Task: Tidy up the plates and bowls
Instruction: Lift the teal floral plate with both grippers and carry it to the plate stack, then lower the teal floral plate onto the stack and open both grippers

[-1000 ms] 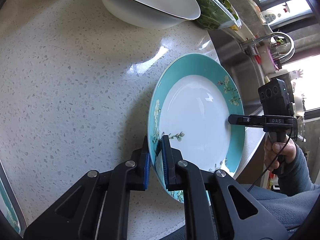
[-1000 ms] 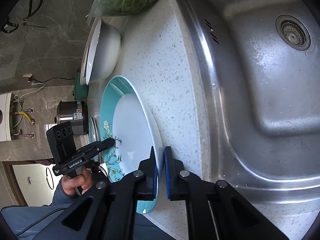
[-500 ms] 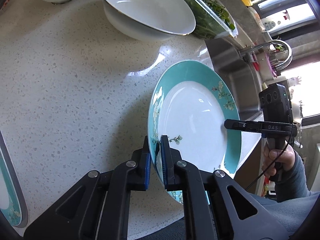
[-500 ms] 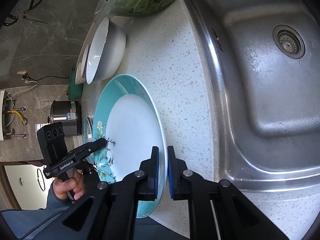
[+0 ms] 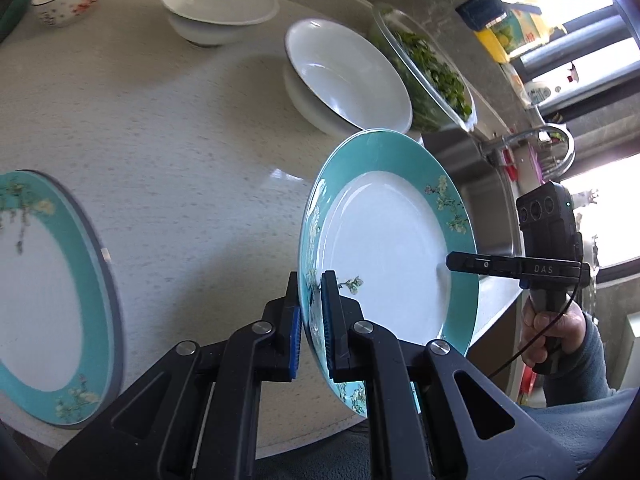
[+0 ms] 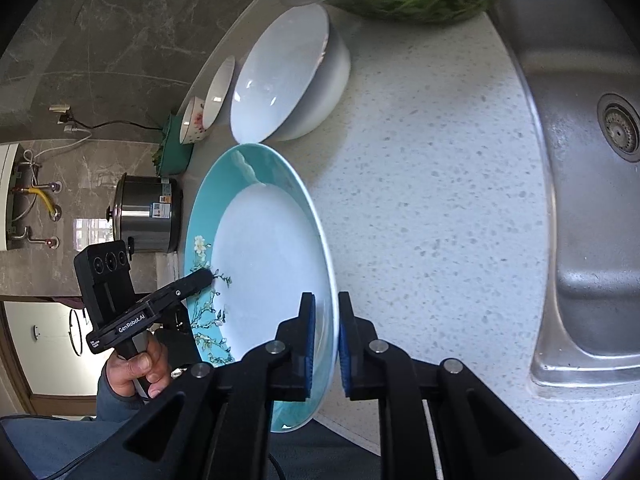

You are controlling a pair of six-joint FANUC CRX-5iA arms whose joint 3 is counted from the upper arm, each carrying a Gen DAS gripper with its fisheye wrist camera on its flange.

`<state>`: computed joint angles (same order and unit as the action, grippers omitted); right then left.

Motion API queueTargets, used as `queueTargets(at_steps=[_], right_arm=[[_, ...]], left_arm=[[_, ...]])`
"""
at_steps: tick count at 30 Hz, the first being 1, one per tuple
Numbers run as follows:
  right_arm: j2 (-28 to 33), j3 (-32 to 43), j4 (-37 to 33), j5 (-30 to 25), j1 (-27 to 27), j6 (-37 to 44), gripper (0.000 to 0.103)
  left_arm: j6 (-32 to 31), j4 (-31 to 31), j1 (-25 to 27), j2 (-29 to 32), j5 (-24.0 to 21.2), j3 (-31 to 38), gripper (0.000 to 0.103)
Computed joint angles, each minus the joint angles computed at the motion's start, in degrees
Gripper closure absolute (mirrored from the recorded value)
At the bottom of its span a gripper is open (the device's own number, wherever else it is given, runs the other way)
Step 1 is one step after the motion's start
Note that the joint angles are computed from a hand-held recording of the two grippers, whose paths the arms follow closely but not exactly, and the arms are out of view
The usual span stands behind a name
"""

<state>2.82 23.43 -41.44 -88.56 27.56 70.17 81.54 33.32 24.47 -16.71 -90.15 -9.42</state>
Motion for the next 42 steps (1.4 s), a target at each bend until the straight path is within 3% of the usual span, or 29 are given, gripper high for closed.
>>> queueTargets(at_steps=[7, 12, 20, 25, 34, 42], right_arm=[[5.6, 7.5, 0.3, -1.4, 5.6, -0.3, 0.088], [9.9, 13.3, 0.3, -3.0, 9.9, -0.7, 0.088], [15.9, 20.5, -0.2, -5.1, 15.3, -1.6, 0.086], [18.6, 23.4, -0.1, -5.7, 17.7, -2.1, 0.086], [22.2, 26.5, 1.3, -5.5, 21.0, -4.3, 0.083], [23.9, 26.7, 3.4, -4.2, 23.4, -5.9, 0.081]], left_arm=[[-4.7, 0.9, 13.5, -4.4, -5.7, -1.2, 0.096], [-10.8, 1.5, 27.0, -7.1, -11.8, -1.8, 0.096], [-22.1, 0.6, 46.7, -7.3, -19.9, -0.8, 0.096], [-28.4, -1.2, 55.6, -6.2, -22.8, -0.5, 0.096], [-35.9, -5.3, 62.5, -3.3, -23.6, -0.3, 0.095], [-39.3, -8.3, 63.6, -0.6, -22.0, -0.5, 0.095]])
